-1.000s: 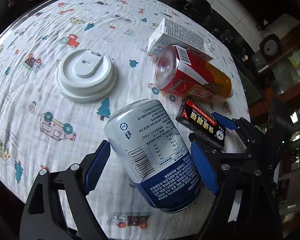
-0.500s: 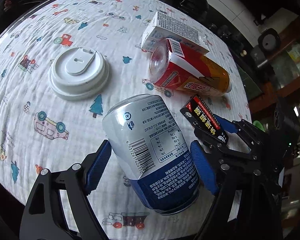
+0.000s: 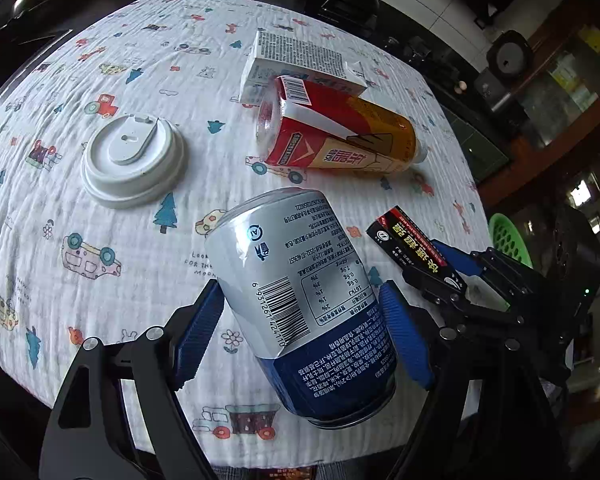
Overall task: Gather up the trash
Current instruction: 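Grasp the black glue box with the right tool while left tool grasps blue-white can, then drop the glue box into the basket with the right tool while left tool drops the can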
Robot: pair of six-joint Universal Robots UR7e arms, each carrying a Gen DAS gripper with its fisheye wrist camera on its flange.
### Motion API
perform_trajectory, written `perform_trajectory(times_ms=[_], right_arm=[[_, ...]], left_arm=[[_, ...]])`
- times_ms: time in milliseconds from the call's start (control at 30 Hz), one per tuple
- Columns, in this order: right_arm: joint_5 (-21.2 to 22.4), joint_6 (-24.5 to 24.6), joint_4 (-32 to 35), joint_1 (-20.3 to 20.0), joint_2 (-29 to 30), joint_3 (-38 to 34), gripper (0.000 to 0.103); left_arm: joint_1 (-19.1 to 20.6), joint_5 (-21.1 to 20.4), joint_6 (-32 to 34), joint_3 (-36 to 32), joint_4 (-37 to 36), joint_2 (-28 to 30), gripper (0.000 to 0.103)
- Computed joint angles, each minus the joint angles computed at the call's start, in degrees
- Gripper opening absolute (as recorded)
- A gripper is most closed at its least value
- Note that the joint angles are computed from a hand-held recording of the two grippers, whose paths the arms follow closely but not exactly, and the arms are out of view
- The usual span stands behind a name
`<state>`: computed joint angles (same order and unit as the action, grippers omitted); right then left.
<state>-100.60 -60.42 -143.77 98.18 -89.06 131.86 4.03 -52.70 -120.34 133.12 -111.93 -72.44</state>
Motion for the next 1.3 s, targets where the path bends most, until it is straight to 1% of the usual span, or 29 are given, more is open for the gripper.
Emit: perform_trajectory(times_ms=[133,400,567,667,800,933,1033,1133,1200,1267,1300], right_arm=[[0.4,0.3,0.1,-1.6,-1.8,0.2,0.043],[2.9,0.8,1.3,-5.2,-7.5,0.2,0.043],[4.3,1.6,0.9,-8.0,-10.7,-0.4,0.043],[4.3,2.5,-0.2,-9.9,-11.4,-1.7,0.043],[3.9,3.5,-2.6,-12.3,-11.8,-3.7,0.043],[3.0,5.0,-5.8,-15.1,-11.5,-6.1,0.043],[2.0,6.4,-8.1,-17.2,-10.3,-8.4,0.043],[0.7,7.6,-11.0,-19.0,-8.6,-10.2,0.043],[-0.5,8.3,-13.0,-20.0,-7.3,-11.2,0.043],[-1.2,9.0,-13.3,-21.0,-6.2,-12.4,0.043],[-2.2,9.2,-14.7,-21.2,-5.4,-12.7,0.043]], left_arm=[[-0.4,0.4,1.9,-0.7,-0.7,0.7,0.078],[-0.3,2.0,6.8,-2.7,-2.3,2.0,0.078],[0.9,3.7,12.7,-4.4,-5.6,4.0,0.078],[2.0,4.8,17.0,-5.4,-8.7,5.6,0.078],[4.4,5.8,25.2,-7.7,-14.9,8.6,0.078],[7.2,5.8,34.9,-11.0,-22.1,12.7,0.078],[9.5,5.1,43.2,-14.5,-27.9,16.6,0.078],[11.6,4.3,50.6,-18.6,-31.3,20.4,0.078],[13.0,3.1,55.4,-21.6,-33.6,22.8,0.078],[14.5,2.2,59.4,-24.5,-35.2,25.1,0.078],[15.2,1.7,61.7,-26.1,-36.0,26.3,0.078]])
